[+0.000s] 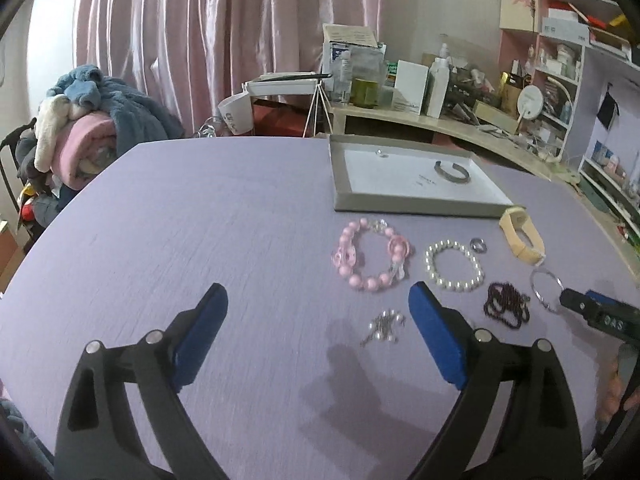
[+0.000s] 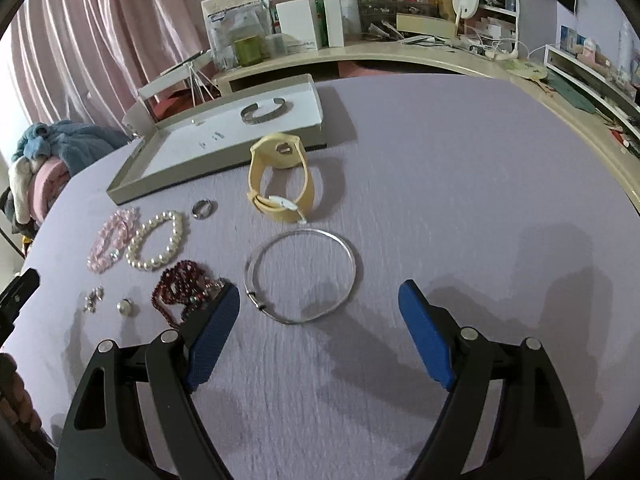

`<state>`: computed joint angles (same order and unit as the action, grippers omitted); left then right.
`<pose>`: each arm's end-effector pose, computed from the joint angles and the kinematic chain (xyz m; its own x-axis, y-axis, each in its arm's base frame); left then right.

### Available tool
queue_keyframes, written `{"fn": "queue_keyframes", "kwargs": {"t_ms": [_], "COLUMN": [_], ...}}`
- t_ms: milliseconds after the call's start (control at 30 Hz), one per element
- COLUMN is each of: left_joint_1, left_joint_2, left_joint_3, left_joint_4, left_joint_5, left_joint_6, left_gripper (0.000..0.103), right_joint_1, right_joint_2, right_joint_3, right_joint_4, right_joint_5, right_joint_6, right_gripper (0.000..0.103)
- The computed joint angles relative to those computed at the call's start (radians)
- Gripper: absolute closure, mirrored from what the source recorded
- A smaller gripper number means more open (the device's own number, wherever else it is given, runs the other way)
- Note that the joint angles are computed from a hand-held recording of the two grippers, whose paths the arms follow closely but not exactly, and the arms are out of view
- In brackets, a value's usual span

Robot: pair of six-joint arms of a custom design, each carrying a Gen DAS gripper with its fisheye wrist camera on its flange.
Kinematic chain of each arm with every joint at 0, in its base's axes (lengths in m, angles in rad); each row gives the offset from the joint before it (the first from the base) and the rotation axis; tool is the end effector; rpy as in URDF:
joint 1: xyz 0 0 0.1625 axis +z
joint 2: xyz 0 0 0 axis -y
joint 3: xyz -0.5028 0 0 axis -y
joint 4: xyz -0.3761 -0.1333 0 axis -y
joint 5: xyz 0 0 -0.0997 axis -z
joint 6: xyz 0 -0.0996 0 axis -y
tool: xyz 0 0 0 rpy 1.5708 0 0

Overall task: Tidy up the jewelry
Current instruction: 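Grasp the silver wire bangle with the right tool while the left tool grasps the silver pearl earrings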

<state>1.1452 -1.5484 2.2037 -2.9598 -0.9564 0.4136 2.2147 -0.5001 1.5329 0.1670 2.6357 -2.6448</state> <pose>-0.0071 -0.4777 0.4423 -0.7042 0.2588 -0.6612 0.6439 0.6251 -0.4411 0.3722 -0.4190 -0.0005 -0.7747 0.3225 0.5439 -0.2164 0.6730 -0.7073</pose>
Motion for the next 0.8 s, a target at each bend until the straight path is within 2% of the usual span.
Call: {"fn": "queue_keyframes", "kwargs": {"t_ms": [100,167,267,400,533,567,633,800], "left_joint_1": [-0.011,-0.015,-0.017,-0.016,-0.012,-0.011,-0.01,-0.003], "left_joint_2": [-0.013,-0.02,-0.022,-0.022,-0.02,-0.02,-0.016,0.0], "left_joint_3": [0.025,0.033,0.036,0.034,0.029,0.029,0.027,0.015], "left_joint_4": [-0.016,-0.018,-0.017,-0.009,0.009,0.012,0.021,0.052], "left_joint_5": [0.012,0.011,0.009,0.012,0.015,0.014,0.013,0.0], "left_joint_6": [0.024,0.036,0.04,0.029,0.013,0.01,0.005,-0.001], "left_gripper": [0.01,0.009,0.009,0.009,0.009,0.009,0.009,0.009], "right_joint_1": [-0.007,-0.01,-0.015,-0.022,-0.029,-0.03,-0.025,-0.024], "right_joint_2": [0.017,0.026,0.062,0.092,0.092,0.09,0.083,0.074], "right_joint_3": [-0.015,-0.028,-0.08,-0.134,-0.145,-0.143,-0.137,-0.129], "right_joint_4": [0.036,0.056,0.144,0.207,0.2,0.193,0.166,0.18], "right_joint_5": [-0.004,-0.004,0.018,0.038,0.034,0.033,0.026,0.007], "right_joint_6": [0.023,0.029,0.052,0.022,-0.015,-0.027,-0.072,-0.058], "right_gripper": [0.012,0.011,0.009,0.009,0.009,0.011,0.029,0.029]}}
